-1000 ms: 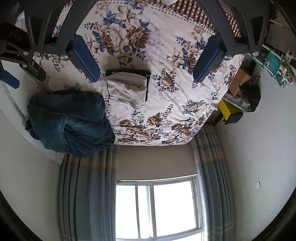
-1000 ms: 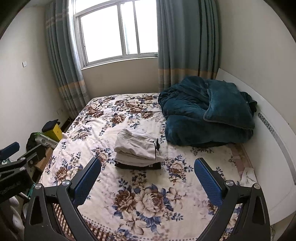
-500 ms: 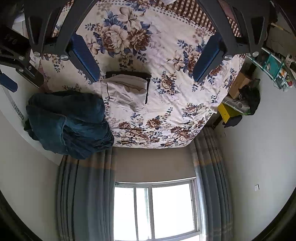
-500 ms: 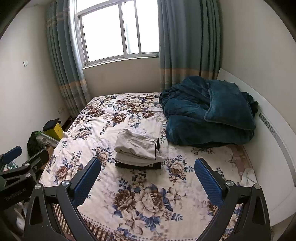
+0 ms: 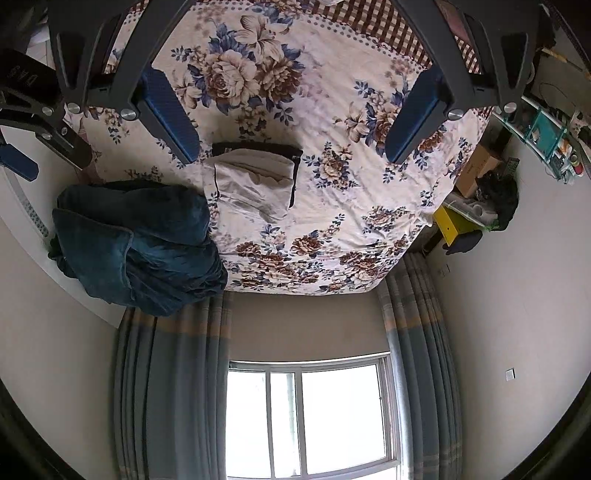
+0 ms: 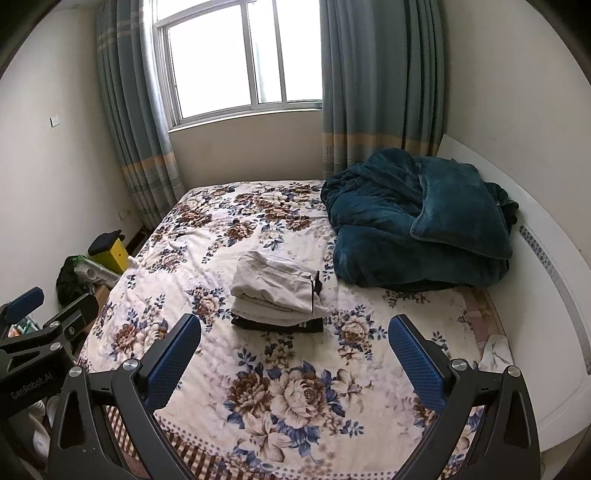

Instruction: Fold small clothes

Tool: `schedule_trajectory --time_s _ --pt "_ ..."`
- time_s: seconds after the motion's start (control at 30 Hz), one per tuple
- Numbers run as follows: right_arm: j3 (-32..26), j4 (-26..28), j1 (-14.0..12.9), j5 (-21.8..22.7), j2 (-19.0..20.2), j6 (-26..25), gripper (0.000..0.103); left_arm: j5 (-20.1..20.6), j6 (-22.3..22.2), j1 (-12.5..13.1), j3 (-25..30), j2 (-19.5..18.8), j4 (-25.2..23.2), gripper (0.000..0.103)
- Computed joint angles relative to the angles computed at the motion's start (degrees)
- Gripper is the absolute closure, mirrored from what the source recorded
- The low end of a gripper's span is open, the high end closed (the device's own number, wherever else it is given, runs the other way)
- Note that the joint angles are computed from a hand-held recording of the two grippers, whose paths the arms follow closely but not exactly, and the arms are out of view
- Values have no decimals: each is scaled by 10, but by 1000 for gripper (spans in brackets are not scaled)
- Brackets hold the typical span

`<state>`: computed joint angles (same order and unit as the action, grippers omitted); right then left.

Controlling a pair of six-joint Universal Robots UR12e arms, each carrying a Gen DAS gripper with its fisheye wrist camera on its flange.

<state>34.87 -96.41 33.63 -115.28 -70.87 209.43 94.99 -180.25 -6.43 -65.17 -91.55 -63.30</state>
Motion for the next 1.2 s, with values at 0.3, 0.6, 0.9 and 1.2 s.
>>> schedule_trajectory --time_s 0.3,0.6,0.9,1.2 --pt "0 1 -1 2 0 0 0 8 -5 -5 -4 3 2 0" --pt "-10 11 0 -2 4 3 0 9 -8 -6 -11 9 7 0" --pt "-7 10 2 -7 2 3 0 14 -12 -8 -11 10 5 0" --pt "-11 14 3 -8 4 4 0 20 -19 -10 -10 10 3 0"
